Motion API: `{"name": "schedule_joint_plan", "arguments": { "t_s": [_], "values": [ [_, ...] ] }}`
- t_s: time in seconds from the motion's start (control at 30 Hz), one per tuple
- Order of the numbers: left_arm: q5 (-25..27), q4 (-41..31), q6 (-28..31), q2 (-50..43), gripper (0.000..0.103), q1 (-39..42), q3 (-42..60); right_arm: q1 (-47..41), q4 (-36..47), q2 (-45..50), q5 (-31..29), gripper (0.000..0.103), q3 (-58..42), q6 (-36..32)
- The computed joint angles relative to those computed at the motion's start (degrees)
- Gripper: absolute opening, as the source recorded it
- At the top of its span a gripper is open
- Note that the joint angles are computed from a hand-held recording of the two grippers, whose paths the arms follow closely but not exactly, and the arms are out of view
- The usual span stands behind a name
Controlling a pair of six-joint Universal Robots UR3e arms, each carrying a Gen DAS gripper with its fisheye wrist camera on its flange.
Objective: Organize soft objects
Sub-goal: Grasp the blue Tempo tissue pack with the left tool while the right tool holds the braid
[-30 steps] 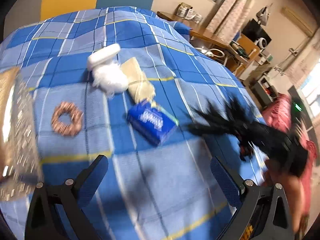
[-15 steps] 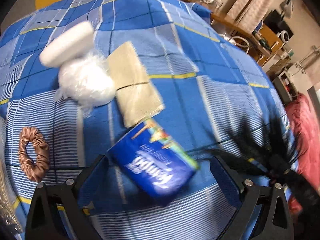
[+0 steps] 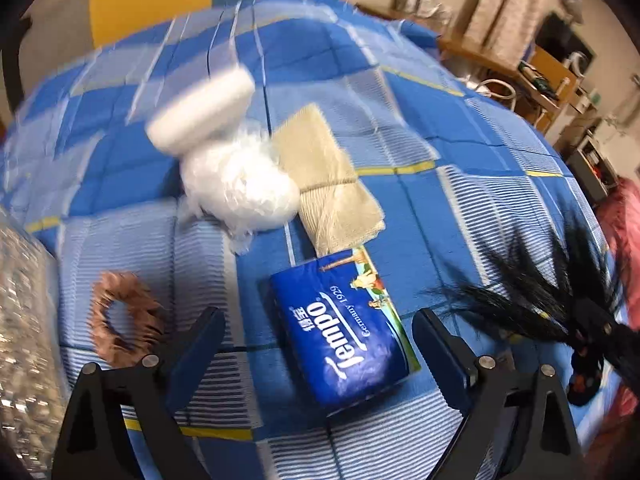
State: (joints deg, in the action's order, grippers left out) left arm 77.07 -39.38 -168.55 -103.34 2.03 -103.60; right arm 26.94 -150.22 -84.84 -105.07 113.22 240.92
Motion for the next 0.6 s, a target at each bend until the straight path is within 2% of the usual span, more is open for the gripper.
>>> {"name": "schedule_joint_plan", "arguments": {
  "t_s": [0.03,0.07,0.1,0.2,0.4,0.47,0.6],
  "values": [
    [-1.74,-2.53,0.19,-1.11,0.094,0.69,1.19,0.07,0.08,0.22,-0.09,0.032,-0.34,-0.27],
    [-1.82,-0.62,0.47,-0.66,0.092,0.71,0.02,0.26,0.05,0.5,-0.26,0.032,-0.69,-0.51],
    [-2.48,1.4,1.36,0.06,0.079,1.12,-1.55,0.33,-0.08,0.66,-0.29,0.032,-0.9,-0.84],
    [-5.39,3.35,5.4,2.3,0.061,3.17,-5.15,0.71,-0.49,1.31,-0.28,0.032,-1.65,-1.78],
    [-11.84,4.05,8.6,10.05,0.059,10.39,-14.45,0.78,-1.23,1.71,0.3,0.032,-1.86,-2.62],
    [-13.53,3.48,11.71,15.19,0.059,13.2,-19.1,0.82,-1.36,1.71,0.13,0.032,-1.82,-2.74],
    [-18.96,-2.12,20.16,26.36,0.059,20.49,-27.44,0.61,-2.18,2.03,1.11,0.032,-1.84,-3.57]
  ]
}}
